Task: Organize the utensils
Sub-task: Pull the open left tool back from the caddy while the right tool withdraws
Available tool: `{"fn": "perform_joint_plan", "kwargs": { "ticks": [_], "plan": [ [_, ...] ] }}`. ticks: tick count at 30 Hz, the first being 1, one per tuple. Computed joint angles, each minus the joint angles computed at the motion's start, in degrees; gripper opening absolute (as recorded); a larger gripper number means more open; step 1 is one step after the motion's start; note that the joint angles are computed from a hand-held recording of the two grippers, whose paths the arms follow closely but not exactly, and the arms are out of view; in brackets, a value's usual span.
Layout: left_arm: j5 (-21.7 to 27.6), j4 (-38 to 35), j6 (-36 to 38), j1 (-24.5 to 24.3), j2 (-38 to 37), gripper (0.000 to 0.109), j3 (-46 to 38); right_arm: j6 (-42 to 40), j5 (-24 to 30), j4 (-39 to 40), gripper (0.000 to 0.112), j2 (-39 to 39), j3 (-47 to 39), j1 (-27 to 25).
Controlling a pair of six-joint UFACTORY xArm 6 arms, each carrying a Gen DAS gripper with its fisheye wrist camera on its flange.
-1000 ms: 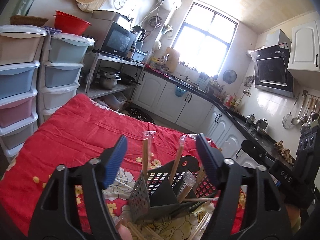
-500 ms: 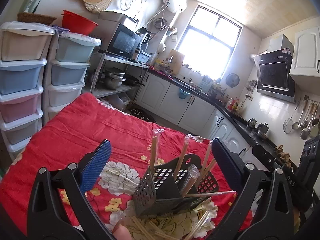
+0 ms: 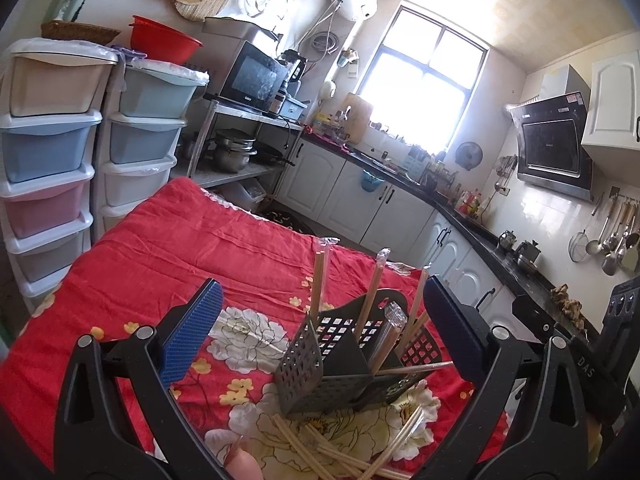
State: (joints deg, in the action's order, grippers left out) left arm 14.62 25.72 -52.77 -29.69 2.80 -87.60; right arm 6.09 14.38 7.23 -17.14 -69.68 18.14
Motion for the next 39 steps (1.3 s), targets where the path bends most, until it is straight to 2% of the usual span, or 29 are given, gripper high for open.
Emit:
{"fn": "perform_joint_plan", "kwargs": {
  "ticks": [16, 39],
  "plan": [
    [0.8, 0.1, -0.8, -0.3, -3.2, 0.092, 5.1, 0.6, 1.4, -0.3, 0.059, -3.5, 4.0, 1.0],
    [2.8, -6.4, 3.6, -1.5, -3.9, 0.092, 9.5, 0.5, 6.1, 0.6, 0.06, -6.5, 9.6, 1.8]
  ]
}}
